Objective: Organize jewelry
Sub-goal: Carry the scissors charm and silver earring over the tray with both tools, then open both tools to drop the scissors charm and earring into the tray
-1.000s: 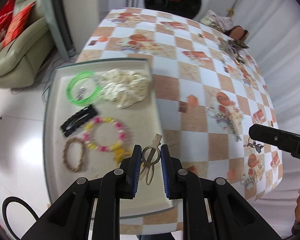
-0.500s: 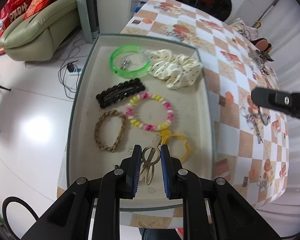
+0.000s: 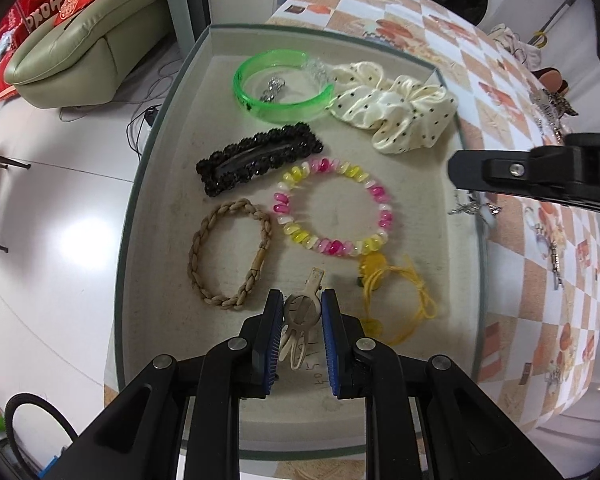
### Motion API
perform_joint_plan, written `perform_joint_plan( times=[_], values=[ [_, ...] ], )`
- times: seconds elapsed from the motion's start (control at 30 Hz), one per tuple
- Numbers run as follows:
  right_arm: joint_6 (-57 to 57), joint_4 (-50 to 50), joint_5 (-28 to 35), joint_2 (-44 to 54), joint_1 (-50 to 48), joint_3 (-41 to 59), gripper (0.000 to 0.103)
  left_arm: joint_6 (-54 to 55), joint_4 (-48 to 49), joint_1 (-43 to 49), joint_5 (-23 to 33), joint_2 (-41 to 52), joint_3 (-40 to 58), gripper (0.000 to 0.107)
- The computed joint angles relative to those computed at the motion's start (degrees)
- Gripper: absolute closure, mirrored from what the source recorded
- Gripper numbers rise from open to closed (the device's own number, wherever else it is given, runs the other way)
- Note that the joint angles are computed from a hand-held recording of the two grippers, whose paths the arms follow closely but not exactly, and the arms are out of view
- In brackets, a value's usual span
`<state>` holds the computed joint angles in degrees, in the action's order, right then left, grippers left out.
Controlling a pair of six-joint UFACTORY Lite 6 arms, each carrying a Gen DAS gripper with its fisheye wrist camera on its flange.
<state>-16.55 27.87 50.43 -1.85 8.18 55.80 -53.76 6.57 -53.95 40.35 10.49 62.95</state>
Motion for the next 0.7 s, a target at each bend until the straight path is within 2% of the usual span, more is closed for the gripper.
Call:
perform_joint_plan(
  times=[0.47, 0.7],
  values=[
    [0.9, -3.0, -8.5, 8.1, 3.7, -1.0, 0.090, -1.2, 3.1, -1.0, 2.0, 4.1, 3.7, 0.083],
    [2.1, -4.1, -8.7, 8.2, 5.0, -0.7, 0.089, -1.3, 3.5, -1.4, 3.9, 5.7, 5.8, 0.083]
  ],
)
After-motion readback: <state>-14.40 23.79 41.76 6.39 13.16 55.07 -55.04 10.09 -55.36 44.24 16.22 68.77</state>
